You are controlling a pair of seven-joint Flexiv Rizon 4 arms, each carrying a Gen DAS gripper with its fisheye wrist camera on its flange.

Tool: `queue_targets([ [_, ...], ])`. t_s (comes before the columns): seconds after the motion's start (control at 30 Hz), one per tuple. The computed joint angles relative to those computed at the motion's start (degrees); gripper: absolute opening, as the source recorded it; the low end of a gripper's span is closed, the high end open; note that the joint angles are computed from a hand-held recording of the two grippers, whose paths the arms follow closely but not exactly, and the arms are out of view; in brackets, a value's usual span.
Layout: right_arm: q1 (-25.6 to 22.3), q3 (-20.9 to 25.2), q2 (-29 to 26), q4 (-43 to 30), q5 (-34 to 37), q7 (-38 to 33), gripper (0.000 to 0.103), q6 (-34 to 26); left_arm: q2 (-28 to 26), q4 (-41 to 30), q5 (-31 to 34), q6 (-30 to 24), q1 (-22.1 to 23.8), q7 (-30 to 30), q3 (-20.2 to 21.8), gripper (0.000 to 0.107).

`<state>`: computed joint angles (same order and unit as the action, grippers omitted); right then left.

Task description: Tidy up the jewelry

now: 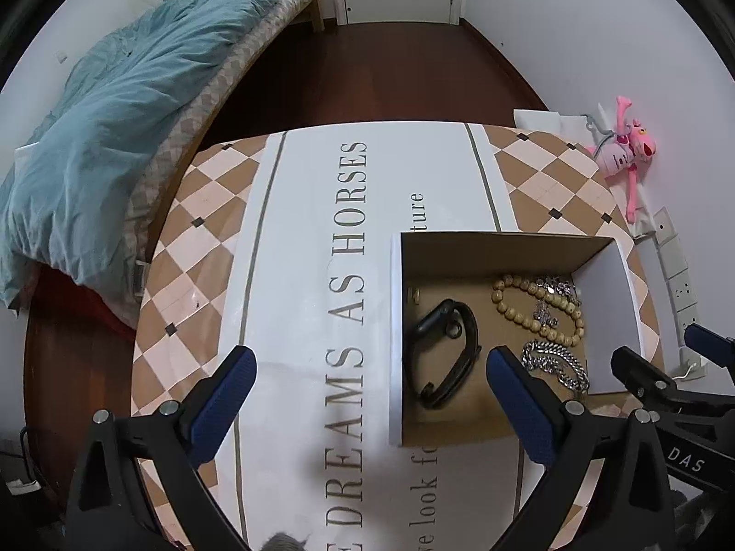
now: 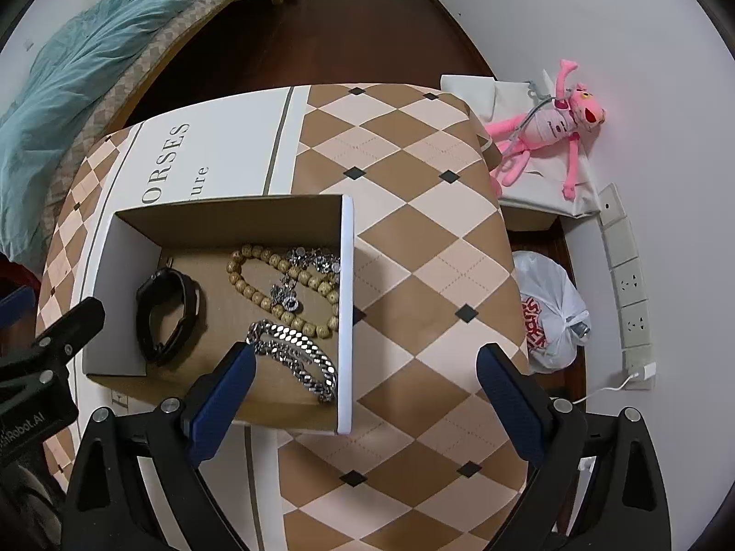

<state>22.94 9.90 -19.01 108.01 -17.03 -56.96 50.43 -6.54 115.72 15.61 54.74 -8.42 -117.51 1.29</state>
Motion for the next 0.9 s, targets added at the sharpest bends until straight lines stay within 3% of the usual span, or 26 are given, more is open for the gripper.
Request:
queue_targets([
  [0.23,0.2,0.3,4.4,4.2,-1.7,2.2,0.098,2.2,5.5,3.0,1.4,0.2,-0.5,-1.7,-0.7,0.102],
  [0.53,-0.6,2.3,15.4,11.5,-4.1,6.7,0.098,4.6,16.5,7.2,2.5,-1.3,0.6,-4.7,-3.6,0.102],
  [0.9,-2.1,6.0,29.6,16.5,-6.1,10.6,0.099,3.2,29.3,9.1,1.2,-4.3,2.5,-3.8,-7.6,0.102],
])
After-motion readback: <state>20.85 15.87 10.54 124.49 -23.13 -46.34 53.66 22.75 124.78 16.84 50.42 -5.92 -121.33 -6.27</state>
